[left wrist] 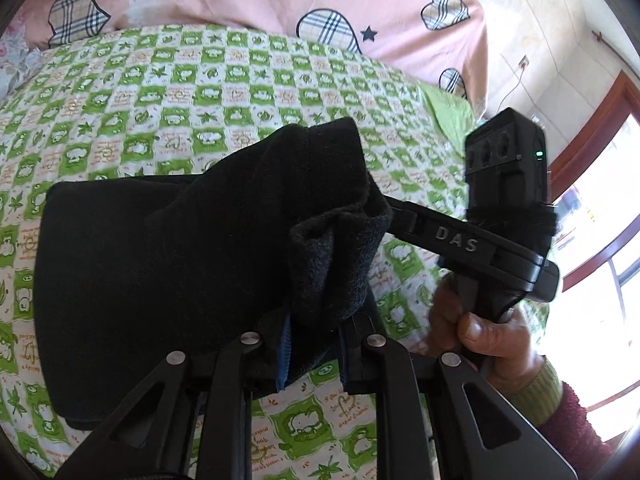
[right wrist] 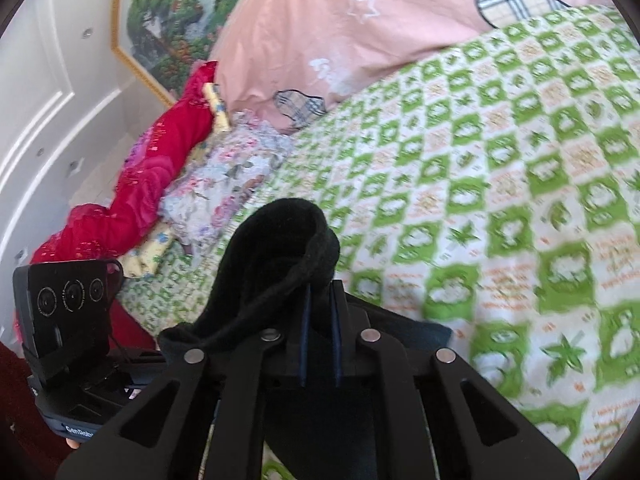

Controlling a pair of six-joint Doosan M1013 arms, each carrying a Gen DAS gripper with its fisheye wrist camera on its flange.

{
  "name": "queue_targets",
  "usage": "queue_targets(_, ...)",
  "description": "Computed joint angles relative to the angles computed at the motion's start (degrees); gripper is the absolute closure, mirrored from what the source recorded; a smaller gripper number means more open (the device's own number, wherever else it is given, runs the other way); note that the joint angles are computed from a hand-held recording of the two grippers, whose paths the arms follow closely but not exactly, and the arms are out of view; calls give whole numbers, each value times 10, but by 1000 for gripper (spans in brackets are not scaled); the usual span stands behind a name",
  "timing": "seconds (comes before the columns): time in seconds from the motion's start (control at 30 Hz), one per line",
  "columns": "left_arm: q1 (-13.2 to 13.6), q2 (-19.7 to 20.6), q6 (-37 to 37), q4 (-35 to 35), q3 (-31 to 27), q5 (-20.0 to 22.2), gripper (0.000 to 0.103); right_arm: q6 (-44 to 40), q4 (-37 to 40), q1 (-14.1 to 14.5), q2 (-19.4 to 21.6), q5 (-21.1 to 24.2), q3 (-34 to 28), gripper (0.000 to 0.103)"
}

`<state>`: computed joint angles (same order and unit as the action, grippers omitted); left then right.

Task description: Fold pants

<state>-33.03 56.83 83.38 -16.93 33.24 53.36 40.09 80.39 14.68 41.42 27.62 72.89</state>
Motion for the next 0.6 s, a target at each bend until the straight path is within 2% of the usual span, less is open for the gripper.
queue_targets(0.1, 1, 2, 16, -17, 3, -5, 74, 63, -50, 4, -11, -44, 16, 92)
queue_targets(0.27, 5, -11, 62, -63, 30, -22, 57, 121, -71, 10, -35, -106, 51, 88)
queue_targets(0.33, 7, -14, 73, -85, 37, -19, 55, 151, -93, 14, -45, -131, 64, 79)
queue_targets(0.4, 9, -22, 78, -91, 50, -21, 53, 172, -108, 20, -55, -158, 77, 52)
queue_targets(0.43, 9, -26, 78, -92, 58, -25, 53, 163, -97, 23, -59, -169, 83, 47)
queue_targets(0.5, 11, -34, 77, -94, 72, -32, 51, 105, -34, 27, -67, -186, 95, 44)
queue_targets(0.6, 15, -47, 73, -96, 93, -48, 50, 162, -85, 35, -73, -206, 99, 44)
